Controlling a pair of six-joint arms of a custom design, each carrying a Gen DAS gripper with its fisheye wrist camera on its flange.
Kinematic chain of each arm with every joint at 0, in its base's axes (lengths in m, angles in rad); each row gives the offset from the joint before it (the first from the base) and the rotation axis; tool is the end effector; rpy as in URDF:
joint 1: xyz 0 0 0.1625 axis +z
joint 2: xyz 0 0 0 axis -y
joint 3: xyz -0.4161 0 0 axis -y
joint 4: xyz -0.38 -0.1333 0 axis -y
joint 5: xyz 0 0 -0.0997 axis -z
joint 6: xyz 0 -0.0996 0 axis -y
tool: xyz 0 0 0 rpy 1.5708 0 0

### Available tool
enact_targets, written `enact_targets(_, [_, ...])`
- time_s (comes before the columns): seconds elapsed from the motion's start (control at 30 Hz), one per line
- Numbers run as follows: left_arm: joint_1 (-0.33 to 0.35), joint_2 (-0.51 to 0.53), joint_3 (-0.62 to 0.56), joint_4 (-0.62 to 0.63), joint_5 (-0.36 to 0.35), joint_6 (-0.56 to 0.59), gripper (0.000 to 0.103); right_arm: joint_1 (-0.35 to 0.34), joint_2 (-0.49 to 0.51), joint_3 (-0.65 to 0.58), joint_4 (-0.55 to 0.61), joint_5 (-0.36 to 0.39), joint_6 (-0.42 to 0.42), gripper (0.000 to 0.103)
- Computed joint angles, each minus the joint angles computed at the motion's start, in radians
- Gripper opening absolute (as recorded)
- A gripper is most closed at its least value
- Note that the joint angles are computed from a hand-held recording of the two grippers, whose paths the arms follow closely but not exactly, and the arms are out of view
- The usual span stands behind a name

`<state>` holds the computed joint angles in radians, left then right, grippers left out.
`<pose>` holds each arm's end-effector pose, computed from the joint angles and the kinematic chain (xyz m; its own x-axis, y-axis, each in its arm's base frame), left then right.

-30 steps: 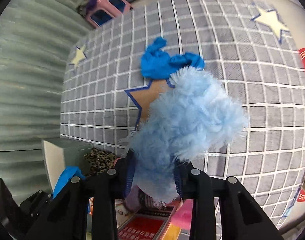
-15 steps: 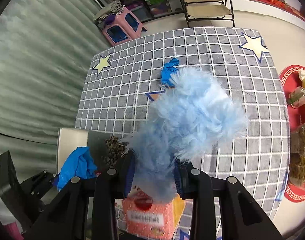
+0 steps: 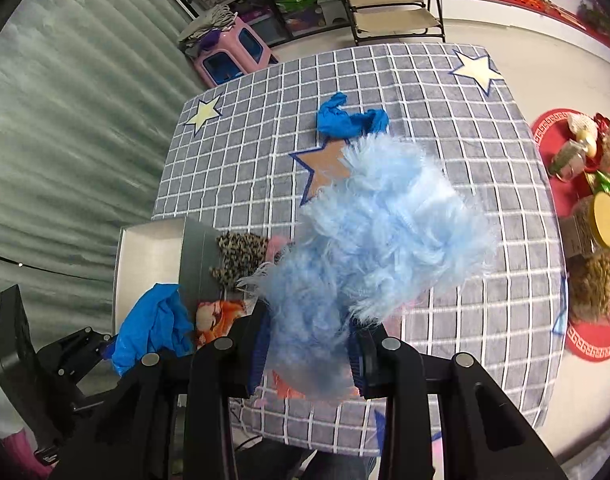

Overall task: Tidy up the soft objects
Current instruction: 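Carry the blue cloth and light-blue plush over the white box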

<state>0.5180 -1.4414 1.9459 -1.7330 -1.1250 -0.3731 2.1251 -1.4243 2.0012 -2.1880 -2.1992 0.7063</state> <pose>-0.3038 -0.3760 0.2733 -0.5972 0.6267 -0.5006 0.6451 0.7462 0.1645 0.3173 -0.3706 0.2904 -0.8741 0.2428 0.4207 0.0544 0.9096 -0.4119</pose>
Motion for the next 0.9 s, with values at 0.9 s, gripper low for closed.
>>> enact_targets(0.9, [0.103, -0.259, 0.053, 0.163, 0.096, -0.166, 0.035, 0.129, 0.323, -0.177, 0.049, 0.129, -0.007, 0.035])
